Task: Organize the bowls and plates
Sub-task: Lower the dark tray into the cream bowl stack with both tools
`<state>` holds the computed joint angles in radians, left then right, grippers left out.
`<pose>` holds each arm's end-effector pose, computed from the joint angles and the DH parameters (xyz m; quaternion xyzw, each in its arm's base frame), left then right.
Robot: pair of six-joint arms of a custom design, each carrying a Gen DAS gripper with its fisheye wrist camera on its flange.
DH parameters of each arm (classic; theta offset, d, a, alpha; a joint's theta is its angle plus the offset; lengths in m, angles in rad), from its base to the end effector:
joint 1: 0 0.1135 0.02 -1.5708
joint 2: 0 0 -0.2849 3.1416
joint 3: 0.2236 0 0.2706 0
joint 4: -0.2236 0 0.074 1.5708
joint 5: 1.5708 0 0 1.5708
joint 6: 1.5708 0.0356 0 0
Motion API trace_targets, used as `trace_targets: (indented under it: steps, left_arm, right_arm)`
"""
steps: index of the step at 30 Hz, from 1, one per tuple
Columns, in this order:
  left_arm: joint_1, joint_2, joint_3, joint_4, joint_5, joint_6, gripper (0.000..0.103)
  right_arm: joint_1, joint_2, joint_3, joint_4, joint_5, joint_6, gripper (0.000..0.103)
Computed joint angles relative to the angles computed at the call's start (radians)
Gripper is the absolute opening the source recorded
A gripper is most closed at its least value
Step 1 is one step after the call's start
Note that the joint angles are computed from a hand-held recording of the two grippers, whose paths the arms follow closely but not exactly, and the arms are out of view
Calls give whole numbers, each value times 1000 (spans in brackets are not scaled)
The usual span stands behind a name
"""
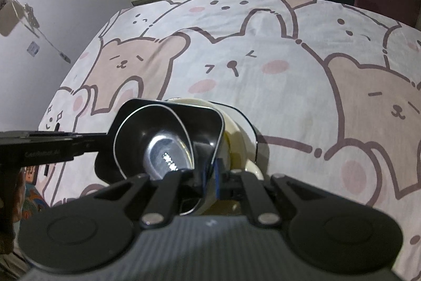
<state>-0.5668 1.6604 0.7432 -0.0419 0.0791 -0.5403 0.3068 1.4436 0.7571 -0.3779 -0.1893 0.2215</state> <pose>0.2655 -0.1723 0.1346 0.0245 0.9526 -0.1902 0.2361 0.2638 0.0906 0.1800 -0.0647 0.9619 0.1534 0.2168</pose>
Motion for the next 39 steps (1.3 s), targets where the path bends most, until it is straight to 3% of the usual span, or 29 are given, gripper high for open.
trace_targets:
  steps: [39]
  left_arm:
    - [-4,47,32,-25,4,28,9]
  right_arm:
    - [24,81,41,-21,27,-15,9]
